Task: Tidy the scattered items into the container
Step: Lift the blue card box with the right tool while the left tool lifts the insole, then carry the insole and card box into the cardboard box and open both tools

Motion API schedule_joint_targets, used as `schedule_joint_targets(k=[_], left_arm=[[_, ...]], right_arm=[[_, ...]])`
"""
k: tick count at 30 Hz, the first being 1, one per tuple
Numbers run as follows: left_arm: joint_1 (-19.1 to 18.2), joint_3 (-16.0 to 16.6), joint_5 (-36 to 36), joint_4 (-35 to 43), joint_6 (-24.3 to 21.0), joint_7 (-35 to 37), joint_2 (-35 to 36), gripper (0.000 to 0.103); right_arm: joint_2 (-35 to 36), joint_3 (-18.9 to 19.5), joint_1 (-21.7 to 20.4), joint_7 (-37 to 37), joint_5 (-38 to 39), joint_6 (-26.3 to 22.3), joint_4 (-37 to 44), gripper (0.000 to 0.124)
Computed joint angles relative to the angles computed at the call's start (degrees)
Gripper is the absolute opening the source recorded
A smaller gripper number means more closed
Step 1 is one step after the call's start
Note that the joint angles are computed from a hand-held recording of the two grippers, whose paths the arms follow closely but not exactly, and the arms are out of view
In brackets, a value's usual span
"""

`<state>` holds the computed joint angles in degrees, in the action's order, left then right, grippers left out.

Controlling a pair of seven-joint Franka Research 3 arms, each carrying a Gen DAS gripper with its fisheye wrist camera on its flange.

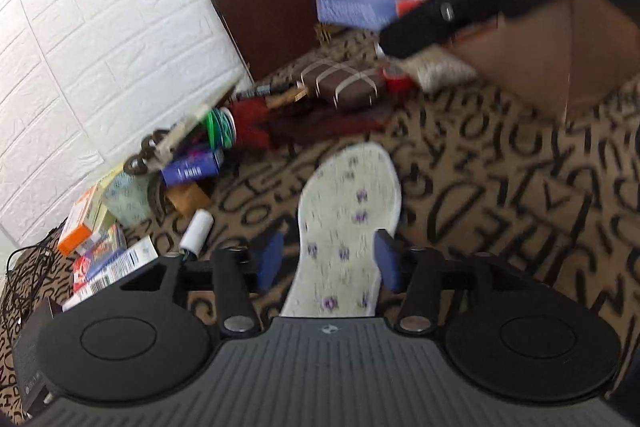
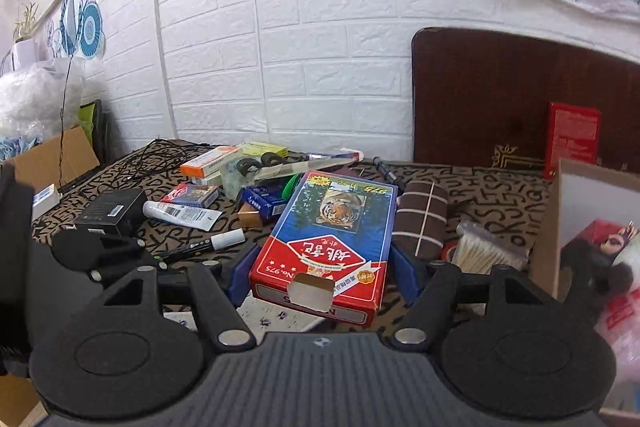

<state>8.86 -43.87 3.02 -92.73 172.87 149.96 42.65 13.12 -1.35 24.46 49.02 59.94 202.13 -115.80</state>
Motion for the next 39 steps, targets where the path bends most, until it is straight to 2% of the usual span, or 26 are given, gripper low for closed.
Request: schedule_joint_targets(k=[1,2,3,4,5,6,7,8,9,11,12,14,16,21,25,29,33,39], left_arm=[[-1.5,1.9,0.7,0.1,0.4,-0.4,-0.1,0.085],[-1.6,1.8,1.1,-0.1,2.7,0.0,0.8,0.09],[-1.6,1.5,1.6,0.4,3.4,-0.3,1.8,0.091],[-1.1,0.5,1.6,1.8,1.5,-1.1,2.8,0.084],[0.1,-1.5,0.6,4.1,-3.2,-1.3,4.2,0.053],[1.0,-3.2,-1.4,7.0,-9.1,-1.0,5.3,0.041],[1.6,-4.2,-2.8,8.0,-11.7,-0.2,5.6,0.024],[1.7,-4.6,-3.3,7.4,-11.2,1.3,5.4,0.013],[2.1,-5.2,-3.8,5.8,-8.9,2.9,4.9,0.013],[4.6,-8.7,-6.8,3.0,-4.3,5.5,5.4,0.008],[5.8,-10.3,-8.2,2.1,-2.8,5.7,5.6,0.007],[6.0,-10.8,-9.0,2.3,-1.1,4.4,5.6,0.006],[6.1,-11.2,-9.0,3.2,-0.1,2.8,6.0,0.005],[7.9,-14.2,-8.0,4.2,1.7,0.1,7.2,0.005],[9.8,-17.7,-5.9,4.3,2.7,-1.4,8.9,0.005],[9.7,-20.6,-3.1,6.2,1.6,-2.0,11.4,0.005],[7.9,-24.0,-1.8,9.3,-0.1,-0.1,14.2,0.005],[1.5,-27.0,-4.6,16.3,-5.0,4.7,16.9,0.005]], right_arm=[[0.1,0.4,-0.4,0.8,-0.8,-0.2,-0.1,0.068],[0.2,0.8,-0.9,2.0,-1.9,-0.3,-0.3,0.068],[0.2,1.1,-1.2,3.1,-3.0,-0.3,-0.6,0.068],[0.2,1.2,-1.3,3.9,-3.8,-0.4,-0.7,0.068],[0.3,1.1,-1.3,4.5,-4.3,-0.4,-0.8,0.068],[0.2,0.8,-1.0,4.7,-4.3,-0.4,-0.9,0.068],[0.3,0.2,-0.4,4.2,-3.7,-0.6,-0.7,0.068],[0.2,0.1,-0.3,4.4,-3.8,-0.6,-0.8,0.068],[0.1,0.1,-0.3,4.7,-4.2,-0.4,-1.0,0.068],[0.1,-0.7,0.6,3.3,-2.9,-0.2,-0.8,0.068],[0.1,-1.2,1.2,2.1,-1.8,-0.2,-0.6,0.068],[0.1,-1.1,1.1,1.2,-1.1,-0.2,-0.4,0.068],[-0.3,0.5,-1.0,4.5,-4.3,0.4,-1.4,0.068],[-0.2,0.1,-0.4,3.1,-3.3,1.2,-0.9,0.068],[-0.4,0.5,-0.7,2.6,-3.6,1.6,-0.7,0.068],[-1.0,0.4,-0.3,0.2,-1.9,2.8,-0.4,0.068],[-2.9,1.2,-1.5,-1.6,-0.5,5.2,-1.2,0.068],[-7.3,2.5,-4.0,-9.8,6.5,10.9,-3.7,0.068]])
